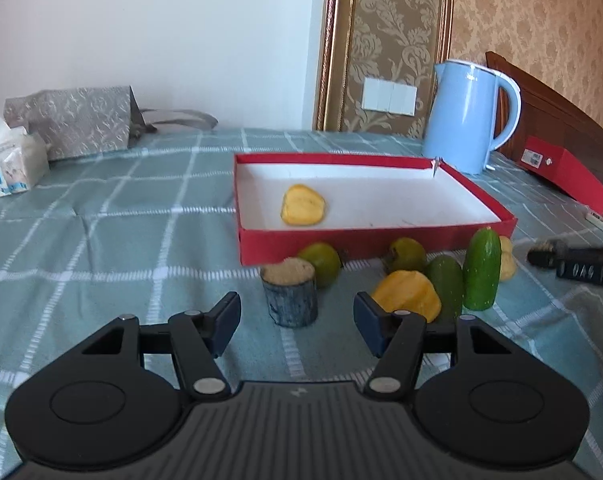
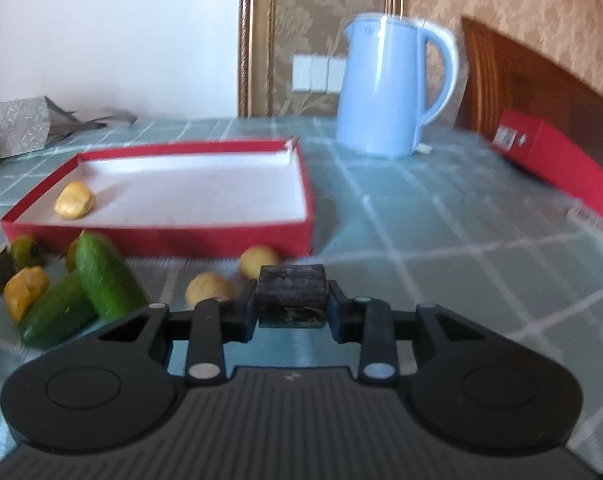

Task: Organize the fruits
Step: 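Carry the dark wooden log into the red tray and open the right gripper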

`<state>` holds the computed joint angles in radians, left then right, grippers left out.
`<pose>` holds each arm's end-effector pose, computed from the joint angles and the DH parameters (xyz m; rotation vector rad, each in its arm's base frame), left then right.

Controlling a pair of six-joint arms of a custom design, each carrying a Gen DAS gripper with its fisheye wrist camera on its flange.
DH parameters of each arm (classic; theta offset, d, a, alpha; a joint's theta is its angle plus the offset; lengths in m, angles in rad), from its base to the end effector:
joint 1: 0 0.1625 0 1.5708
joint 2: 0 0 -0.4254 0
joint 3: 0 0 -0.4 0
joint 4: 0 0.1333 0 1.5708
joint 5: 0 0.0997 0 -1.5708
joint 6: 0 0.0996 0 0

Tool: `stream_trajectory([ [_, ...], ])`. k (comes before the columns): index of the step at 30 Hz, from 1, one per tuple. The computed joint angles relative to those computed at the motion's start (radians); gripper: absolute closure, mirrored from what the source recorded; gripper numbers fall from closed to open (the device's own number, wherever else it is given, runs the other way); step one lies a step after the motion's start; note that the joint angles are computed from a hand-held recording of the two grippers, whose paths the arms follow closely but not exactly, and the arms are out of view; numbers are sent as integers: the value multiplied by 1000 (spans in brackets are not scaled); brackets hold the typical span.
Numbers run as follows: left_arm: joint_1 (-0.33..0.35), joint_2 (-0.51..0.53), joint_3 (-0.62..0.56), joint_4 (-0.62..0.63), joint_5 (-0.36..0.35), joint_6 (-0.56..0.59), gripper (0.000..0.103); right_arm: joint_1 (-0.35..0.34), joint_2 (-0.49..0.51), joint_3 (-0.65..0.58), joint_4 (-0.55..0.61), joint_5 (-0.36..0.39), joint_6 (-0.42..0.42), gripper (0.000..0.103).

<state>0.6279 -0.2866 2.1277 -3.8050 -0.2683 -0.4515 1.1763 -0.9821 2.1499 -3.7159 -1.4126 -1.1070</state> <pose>-0.1918 -0.4226 -0.0889 0.1935 2.0285 -1.2934 -0.0663 -0.5469 0.1760 0.9218 -2.1902 1.0513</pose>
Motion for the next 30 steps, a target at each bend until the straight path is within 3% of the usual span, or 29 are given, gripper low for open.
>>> stream_trajectory([
  [3, -1, 6, 1, -10, -3, 7, 41, -7, -30, -7, 89, 19, 12, 71],
  [7, 0, 10, -5, -20, -20, 35, 41, -5, -30, -15, 63, 58, 24, 71],
  [12, -9, 27, -27, -35, -35, 99, 41, 67, 7, -99, 88, 51, 9, 71],
  [15, -12, 36, -38, -34, -30, 115, 41, 104, 34, -172, 197, 39, 26, 71],
  [24, -4, 30, -39, -17, -32, 101, 41, 169, 167, -321, 262, -67, -29, 71],
  [26, -4, 32, -41, -11, -28, 101, 41, 162, 175, -321, 244, -45, -43, 71],
  [30, 0, 33, -42, -31, -37, 112, 41, 122, 131, -273, 264, 82, -112, 71],
])
